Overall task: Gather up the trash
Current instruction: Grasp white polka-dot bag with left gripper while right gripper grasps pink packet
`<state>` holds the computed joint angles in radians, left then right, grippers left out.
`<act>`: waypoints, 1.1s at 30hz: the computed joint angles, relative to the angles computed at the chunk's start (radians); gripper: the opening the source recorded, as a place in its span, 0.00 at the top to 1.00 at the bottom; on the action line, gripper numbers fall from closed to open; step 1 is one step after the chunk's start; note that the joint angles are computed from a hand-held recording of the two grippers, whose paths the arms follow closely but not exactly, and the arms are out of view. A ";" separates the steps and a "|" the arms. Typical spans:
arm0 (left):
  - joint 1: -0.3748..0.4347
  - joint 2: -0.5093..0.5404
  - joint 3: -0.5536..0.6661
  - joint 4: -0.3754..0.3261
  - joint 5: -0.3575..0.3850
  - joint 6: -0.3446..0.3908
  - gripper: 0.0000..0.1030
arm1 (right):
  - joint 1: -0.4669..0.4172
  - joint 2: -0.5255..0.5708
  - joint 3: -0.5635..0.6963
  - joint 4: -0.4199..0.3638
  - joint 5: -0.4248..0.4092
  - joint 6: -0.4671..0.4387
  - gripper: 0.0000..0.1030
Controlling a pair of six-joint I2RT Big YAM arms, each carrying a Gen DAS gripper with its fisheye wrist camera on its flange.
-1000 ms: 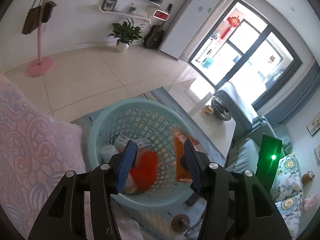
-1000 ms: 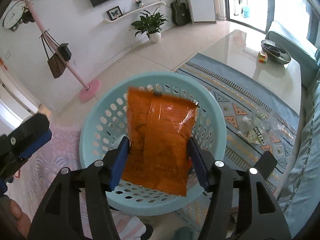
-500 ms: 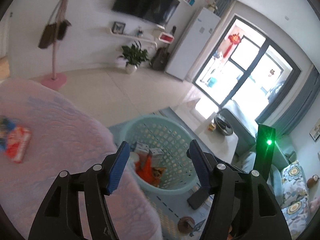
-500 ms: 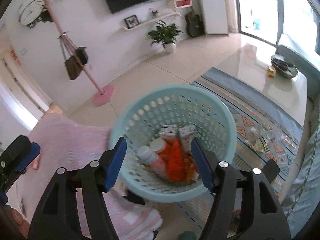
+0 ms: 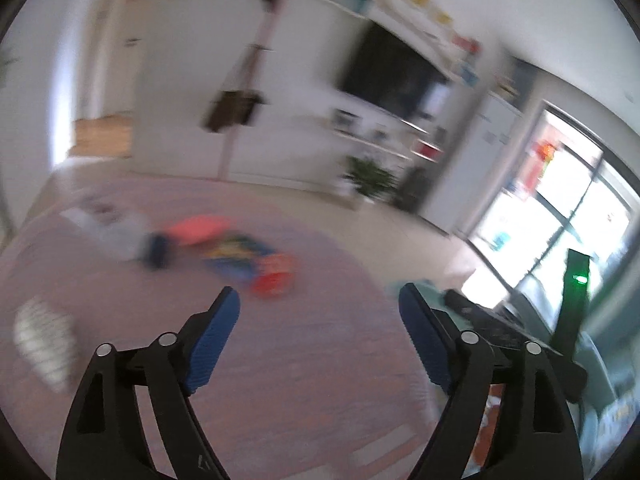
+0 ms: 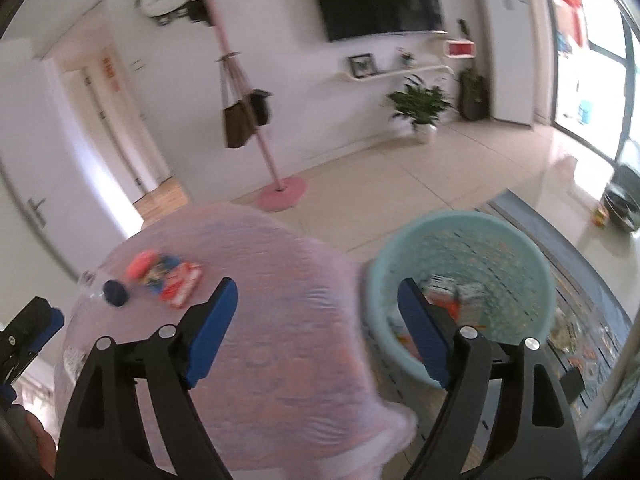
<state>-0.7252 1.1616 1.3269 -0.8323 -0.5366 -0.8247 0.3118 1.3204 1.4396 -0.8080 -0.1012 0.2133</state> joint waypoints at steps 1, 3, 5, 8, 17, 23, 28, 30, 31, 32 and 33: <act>0.001 -0.033 -0.021 -0.052 -0.044 -0.041 0.22 | 0.026 0.008 0.011 -0.002 0.002 -0.011 0.24; 0.009 -0.068 -0.036 -0.137 -0.102 -0.096 0.22 | 0.066 0.019 0.028 0.002 0.013 -0.026 0.24; 0.024 -0.109 -0.059 -0.229 -0.157 -0.171 0.22 | 0.104 0.026 0.036 0.013 0.027 -0.036 0.24; 0.057 -0.164 -0.096 -0.329 -0.175 -0.262 0.21 | 0.165 0.048 0.063 0.033 0.045 -0.061 0.24; 0.277 -0.262 -0.236 -0.325 0.014 -0.254 0.21 | 0.276 0.218 0.263 -0.018 -0.064 -0.121 0.30; 0.297 -0.270 -0.294 -0.285 0.075 -0.218 0.21 | 0.308 0.420 0.481 -0.139 -0.110 -0.104 0.42; 0.289 -0.217 -0.277 -0.290 0.040 -0.140 0.25 | 0.340 0.538 0.603 -0.192 -0.056 -0.138 0.42; 0.271 -0.190 -0.262 -0.315 0.004 -0.122 0.28 | 0.350 0.570 0.636 -0.198 -0.019 -0.149 0.42; 0.259 -0.182 -0.257 -0.322 -0.005 -0.118 0.30 | 0.353 0.588 0.654 -0.205 -0.005 -0.154 0.42; 0.255 -0.179 -0.255 -0.320 -0.008 -0.111 0.32 | 0.356 0.605 0.672 -0.214 0.001 -0.164 0.42; 0.251 -0.176 -0.252 -0.323 -0.012 -0.108 0.35 | 0.359 0.620 0.688 -0.223 0.013 -0.174 0.42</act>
<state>-0.4740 0.9859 1.0746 -1.1550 -0.5490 -0.9325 0.6709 1.9399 2.1271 -1.0306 -0.0882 0.0397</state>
